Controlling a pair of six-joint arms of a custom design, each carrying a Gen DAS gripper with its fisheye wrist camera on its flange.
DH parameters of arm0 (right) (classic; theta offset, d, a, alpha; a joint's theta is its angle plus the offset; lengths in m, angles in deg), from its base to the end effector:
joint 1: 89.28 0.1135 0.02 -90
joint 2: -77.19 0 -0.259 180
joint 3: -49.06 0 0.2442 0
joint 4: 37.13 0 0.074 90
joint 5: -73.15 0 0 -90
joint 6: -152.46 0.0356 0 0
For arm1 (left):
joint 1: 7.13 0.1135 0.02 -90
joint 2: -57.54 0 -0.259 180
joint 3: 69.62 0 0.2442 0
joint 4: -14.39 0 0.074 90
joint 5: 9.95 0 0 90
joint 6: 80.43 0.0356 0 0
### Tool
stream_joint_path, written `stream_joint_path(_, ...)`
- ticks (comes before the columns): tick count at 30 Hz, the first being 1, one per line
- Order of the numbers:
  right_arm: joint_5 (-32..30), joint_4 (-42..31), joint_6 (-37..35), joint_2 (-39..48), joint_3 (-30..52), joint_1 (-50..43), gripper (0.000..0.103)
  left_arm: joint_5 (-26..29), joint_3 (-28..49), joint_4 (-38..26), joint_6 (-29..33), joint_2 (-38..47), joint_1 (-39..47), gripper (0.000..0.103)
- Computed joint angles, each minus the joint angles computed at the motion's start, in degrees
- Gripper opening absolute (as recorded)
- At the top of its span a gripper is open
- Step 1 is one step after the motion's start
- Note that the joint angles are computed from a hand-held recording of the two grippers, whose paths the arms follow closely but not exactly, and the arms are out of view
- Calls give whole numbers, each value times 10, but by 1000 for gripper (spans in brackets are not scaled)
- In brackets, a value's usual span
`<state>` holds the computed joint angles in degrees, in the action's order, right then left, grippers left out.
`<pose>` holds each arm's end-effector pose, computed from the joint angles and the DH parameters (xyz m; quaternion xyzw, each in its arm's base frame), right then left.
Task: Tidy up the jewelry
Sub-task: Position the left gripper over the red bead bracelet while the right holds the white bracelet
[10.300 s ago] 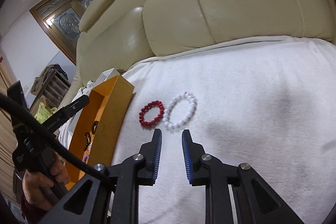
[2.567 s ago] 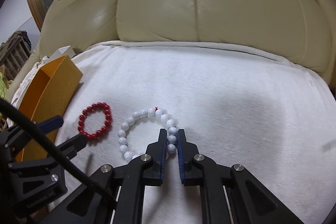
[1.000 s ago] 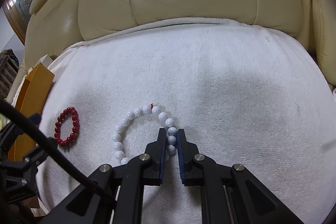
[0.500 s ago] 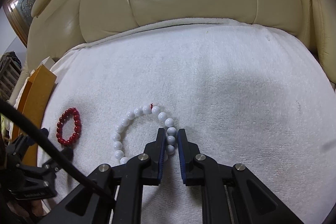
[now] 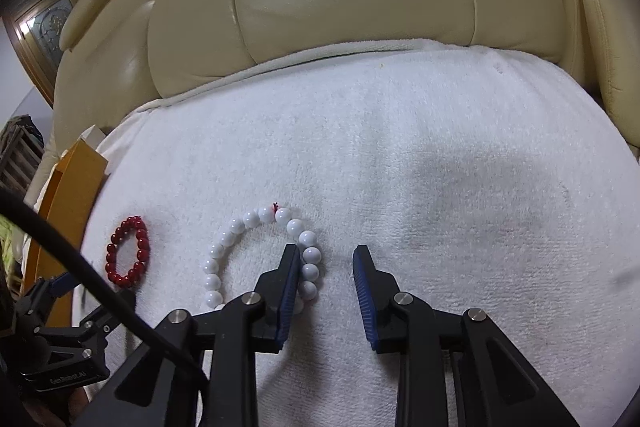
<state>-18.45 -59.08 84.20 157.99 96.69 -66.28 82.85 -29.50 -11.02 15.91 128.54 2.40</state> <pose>0.2257 0.0969 0.1457 -0.0147 0.9538 0.1264 0.2721 0.2035 0.0324 0.1419 -0.0195 0.9566 0.0169 0.2903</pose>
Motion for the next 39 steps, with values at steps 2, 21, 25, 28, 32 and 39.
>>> stream_joint_path(2,0,-12,12,-4,3,1,32,-18,-14,-2,-5,-25,-13,103)
stream_joint_path(21,32,-45,31,-4,34,73,11,-12,-43,-16,51,-93,-24,86)
stream_joint_path(25,22,-58,31,-27,22,64,11,-6,-46,-22,61,-103,-26,79)
stream_joint_path(28,23,-77,30,-49,14,60,11,-7,-43,-33,65,-111,-25,79)
stream_joint_path(32,13,-90,37,-65,6,49,11,-4,-42,-46,65,-139,-24,79)
stream_joint_path(39,25,-79,43,-35,19,58,12,-2,-22,-33,66,-105,-25,79)
